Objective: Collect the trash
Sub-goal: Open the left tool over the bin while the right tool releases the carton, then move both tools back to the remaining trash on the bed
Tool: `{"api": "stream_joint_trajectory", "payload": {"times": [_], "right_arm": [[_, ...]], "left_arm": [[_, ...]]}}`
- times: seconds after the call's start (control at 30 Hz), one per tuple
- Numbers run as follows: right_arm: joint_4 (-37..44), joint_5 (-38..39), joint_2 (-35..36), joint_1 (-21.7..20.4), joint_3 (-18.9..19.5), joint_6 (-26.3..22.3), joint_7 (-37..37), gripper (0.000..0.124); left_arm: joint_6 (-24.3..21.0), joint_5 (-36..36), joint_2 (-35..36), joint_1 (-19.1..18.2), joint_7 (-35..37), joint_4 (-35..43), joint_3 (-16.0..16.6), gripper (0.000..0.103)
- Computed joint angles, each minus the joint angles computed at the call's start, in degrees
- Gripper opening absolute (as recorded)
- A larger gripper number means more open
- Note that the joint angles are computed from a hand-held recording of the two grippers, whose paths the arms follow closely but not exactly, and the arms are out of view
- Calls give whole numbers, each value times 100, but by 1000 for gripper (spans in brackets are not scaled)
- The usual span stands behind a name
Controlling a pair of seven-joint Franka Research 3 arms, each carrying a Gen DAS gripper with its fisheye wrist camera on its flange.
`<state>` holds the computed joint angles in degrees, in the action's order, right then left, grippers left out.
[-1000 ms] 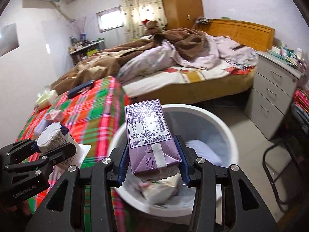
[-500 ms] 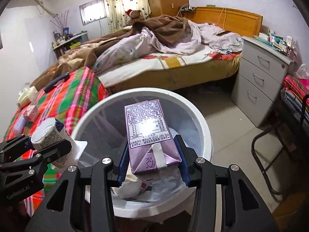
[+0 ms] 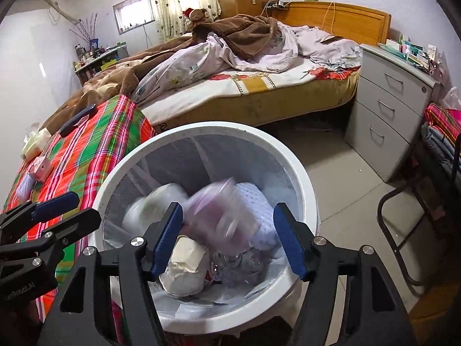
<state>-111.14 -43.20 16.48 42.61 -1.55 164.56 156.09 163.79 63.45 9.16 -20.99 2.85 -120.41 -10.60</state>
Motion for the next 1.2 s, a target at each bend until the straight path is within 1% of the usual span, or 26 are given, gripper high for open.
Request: {"api": "stream_joint_trajectory", "payload": {"times": [0.2,0.47,0.7,0.93,1.07,1.2], "right_arm": [[-16,-173,-46,45,-33,11,172,67],[7,-462,-82,72,9,12,410,67],[112,-602,-37,95,59,75,527,67],[375,-742,119,276,9,190,575,67],[607,-611,283,356,20,298,377,67],[946,-256,537,502,25,352,-100,67]], "left_arm": [[-49,176,-203,19,-234,-161,-12,55],[-234,418,-606,167,-614,-515,-157,55],[-397,581,-1080,370,-959,-946,-331,55],[-506,621,-1718,659,-1268,-1530,-481,55],[-558,482,-2174,855,-1285,-1943,-539,55],[-662,296,-2608,1070,-1263,-2332,-617,55]]}}
